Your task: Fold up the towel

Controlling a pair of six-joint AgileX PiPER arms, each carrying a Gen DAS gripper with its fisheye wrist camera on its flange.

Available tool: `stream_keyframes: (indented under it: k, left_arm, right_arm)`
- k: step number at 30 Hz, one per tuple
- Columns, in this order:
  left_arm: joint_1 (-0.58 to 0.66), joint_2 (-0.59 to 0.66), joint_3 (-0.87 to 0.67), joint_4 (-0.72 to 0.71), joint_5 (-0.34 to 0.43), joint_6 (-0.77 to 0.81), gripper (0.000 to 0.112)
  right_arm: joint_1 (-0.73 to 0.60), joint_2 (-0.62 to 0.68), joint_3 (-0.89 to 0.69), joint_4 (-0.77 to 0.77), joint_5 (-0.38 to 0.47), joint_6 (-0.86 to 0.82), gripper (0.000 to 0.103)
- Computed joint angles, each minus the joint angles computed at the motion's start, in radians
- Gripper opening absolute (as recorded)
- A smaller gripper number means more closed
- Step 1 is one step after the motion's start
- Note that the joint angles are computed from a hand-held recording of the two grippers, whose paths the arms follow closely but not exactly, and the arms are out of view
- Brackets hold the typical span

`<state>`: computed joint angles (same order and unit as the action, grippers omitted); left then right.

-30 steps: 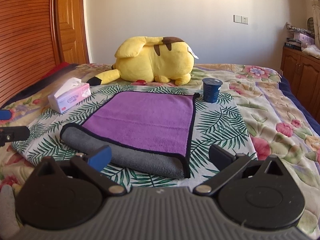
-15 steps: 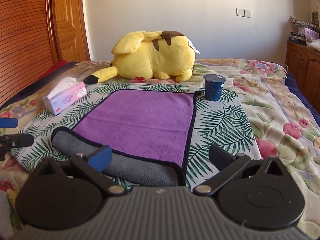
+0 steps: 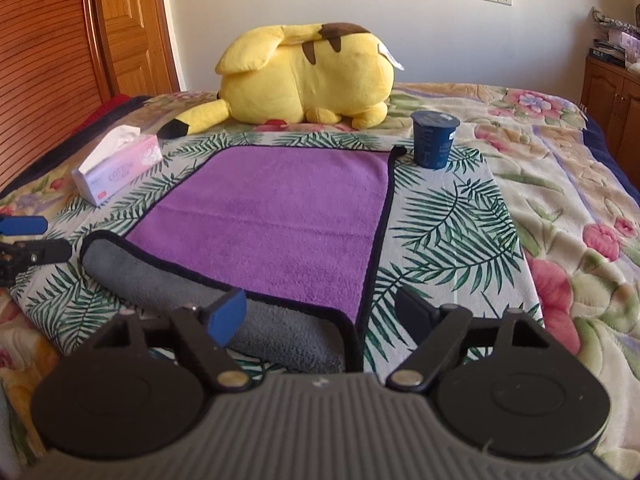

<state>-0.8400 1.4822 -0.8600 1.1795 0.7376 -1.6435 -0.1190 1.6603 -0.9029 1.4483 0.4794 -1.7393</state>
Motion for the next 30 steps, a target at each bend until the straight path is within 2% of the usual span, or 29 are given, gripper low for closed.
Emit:
stream_keyframes:
  k: [4, 13, 22, 30]
  left_arm:
    - [0.051, 0.019, -0.004, -0.001, -0.049, 0.025, 0.046]
    - [0.155, 0.058, -0.005, -0.002, -0.134, 0.043, 0.036]
    - [0.225, 0.07, 0.019, -0.039, -0.23, 0.052, 0.024]
    - [0.228, 0.09, 0.022, -0.061, -0.241, 0.084, 0.014]
  right_arm:
    - [0.007, 0.032, -0.024, -0.054, -0.009, 0.049, 0.081]
    - [0.005, 0.088, -0.074, -0.137, 0.003, 0.135, 0.068]
    - [-0.015, 0.129, -0.119, -0.204, 0.046, 0.219, 0.06]
    - [-0.012, 0.132, -0.13, -0.264, 0.064, 0.272, 0.047]
